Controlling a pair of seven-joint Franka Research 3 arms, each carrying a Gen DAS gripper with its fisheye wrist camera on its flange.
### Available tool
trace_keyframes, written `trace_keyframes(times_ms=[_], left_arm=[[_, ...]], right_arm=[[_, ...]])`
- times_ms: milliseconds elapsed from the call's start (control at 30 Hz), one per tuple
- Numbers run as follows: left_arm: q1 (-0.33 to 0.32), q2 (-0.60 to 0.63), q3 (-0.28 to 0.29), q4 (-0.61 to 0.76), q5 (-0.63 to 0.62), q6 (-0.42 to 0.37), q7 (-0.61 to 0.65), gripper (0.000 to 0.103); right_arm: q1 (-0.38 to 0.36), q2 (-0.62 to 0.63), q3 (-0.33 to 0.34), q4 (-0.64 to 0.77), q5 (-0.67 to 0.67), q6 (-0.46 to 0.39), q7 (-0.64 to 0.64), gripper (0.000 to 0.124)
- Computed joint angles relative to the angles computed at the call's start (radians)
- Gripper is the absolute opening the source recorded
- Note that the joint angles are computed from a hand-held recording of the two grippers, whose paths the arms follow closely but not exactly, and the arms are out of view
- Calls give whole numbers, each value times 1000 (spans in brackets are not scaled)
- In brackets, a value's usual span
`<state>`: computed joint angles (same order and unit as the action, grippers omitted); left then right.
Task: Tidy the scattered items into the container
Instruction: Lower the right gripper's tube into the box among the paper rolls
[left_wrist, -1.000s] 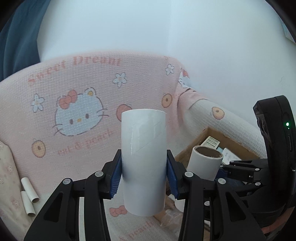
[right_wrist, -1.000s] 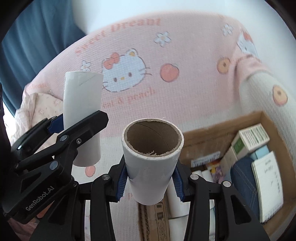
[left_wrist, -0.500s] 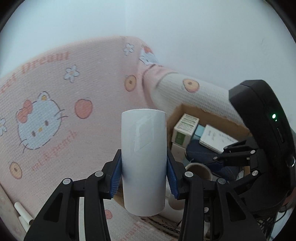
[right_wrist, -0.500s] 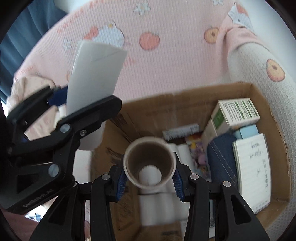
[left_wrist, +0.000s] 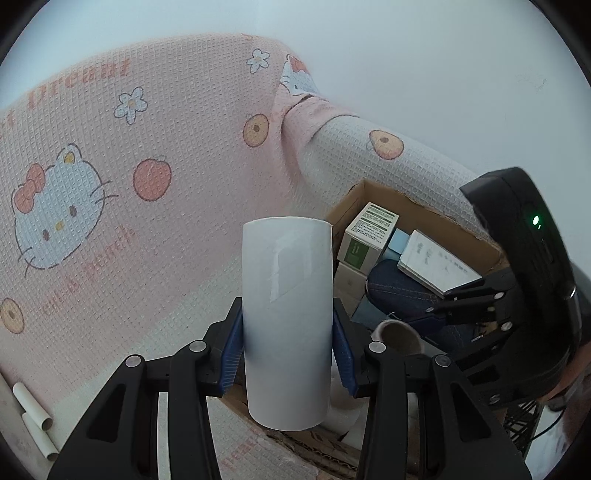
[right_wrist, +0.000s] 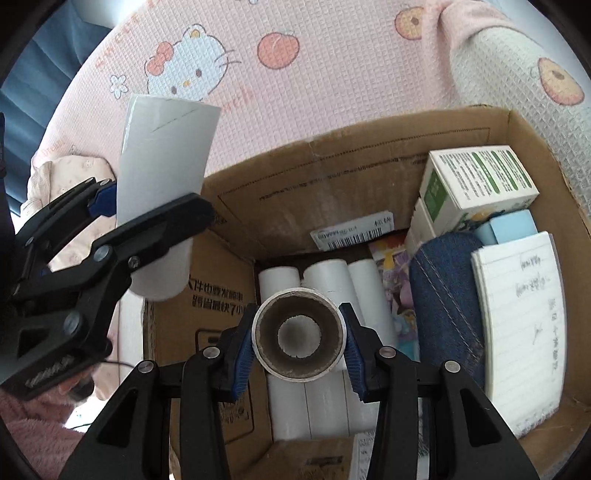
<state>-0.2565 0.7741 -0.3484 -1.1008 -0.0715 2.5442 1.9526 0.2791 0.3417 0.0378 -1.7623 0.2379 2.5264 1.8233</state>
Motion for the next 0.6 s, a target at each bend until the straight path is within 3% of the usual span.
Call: trace_keyframes(times_ms=[267,600], left_arm=[[-23,40,15,76,-2,-96,-32,47],[-28,11,55,52,54,0,-114,47]], right_arm=[[-40,46,17,83,60,-123,-71,40],[-45,170,23,190,117,-22,-63,40]])
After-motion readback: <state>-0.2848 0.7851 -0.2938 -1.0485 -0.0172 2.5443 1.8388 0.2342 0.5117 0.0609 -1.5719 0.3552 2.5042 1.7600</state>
